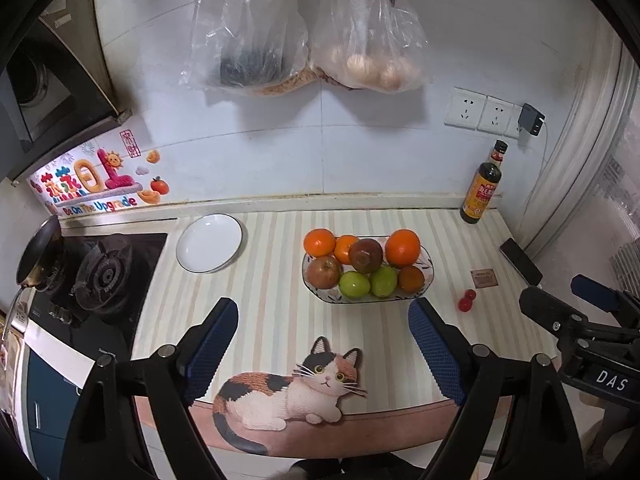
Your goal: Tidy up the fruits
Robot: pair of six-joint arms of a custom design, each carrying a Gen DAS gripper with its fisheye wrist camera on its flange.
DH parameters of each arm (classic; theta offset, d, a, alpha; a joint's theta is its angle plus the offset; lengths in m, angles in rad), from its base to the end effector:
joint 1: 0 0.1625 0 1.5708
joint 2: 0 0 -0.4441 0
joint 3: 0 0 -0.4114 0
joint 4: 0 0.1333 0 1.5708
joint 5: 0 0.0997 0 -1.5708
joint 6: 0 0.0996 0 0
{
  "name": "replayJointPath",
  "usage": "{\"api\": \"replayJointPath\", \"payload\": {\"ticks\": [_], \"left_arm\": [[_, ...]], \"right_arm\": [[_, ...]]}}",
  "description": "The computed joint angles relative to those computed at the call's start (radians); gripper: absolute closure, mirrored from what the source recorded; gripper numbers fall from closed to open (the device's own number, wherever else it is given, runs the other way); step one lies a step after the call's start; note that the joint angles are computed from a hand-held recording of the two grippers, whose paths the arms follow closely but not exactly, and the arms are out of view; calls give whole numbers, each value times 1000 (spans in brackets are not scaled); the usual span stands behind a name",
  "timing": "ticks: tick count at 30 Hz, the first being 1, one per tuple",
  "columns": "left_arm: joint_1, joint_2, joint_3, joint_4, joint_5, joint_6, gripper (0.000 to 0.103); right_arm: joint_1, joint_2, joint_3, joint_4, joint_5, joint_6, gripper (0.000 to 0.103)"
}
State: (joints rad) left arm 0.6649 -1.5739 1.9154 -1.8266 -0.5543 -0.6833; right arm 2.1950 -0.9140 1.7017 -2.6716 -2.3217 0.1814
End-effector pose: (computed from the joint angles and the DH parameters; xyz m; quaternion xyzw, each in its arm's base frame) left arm -0.2441 -0.4684 0.4081 0.1177 0.8651 -0.3207 0.3673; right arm 0.4497 -0.5125 0.1841 0.1460 -0.9091 0.2754 0.2764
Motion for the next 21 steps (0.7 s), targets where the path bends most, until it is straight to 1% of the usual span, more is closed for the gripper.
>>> {"api": "replayJointPath", "payload": {"ticks": [2,3,5,8,11,14,15,17,19,21], "left_arm": [[6,8,-7,0,-7,4,8],[10,13,-9,-9,-9,12,1],[15,23,-6,-36,-1,27,1],[29,53,-9,-69,10,37,1],[53,111,-19,-106,27,49,1],[85,188,-36,-151,35,93,1],[99,223,-50,-144,39,94,1],[131,295,-81,-154,18,120,1],[154,355,-109,-153,3,138,1],[179,424,-142,-150,-18,163,1]], "right_arm": [[-6,-1,3,-2,2,9,3],[-9,-1,2,-3,5,10,3],[-21,-3,6,-18,12,13,3],[-57,-18,19,-37,61,24,3],[-129,-43,46,-66,112,37,3],[-204,-53,66,-75,101,53,3],[-239,-52,76,-88,95,54,3],[-305,-48,88,-89,106,65,3],[-368,-42,99,-95,155,67,7],[-422,-20,97,-99,182,70,24]]}}
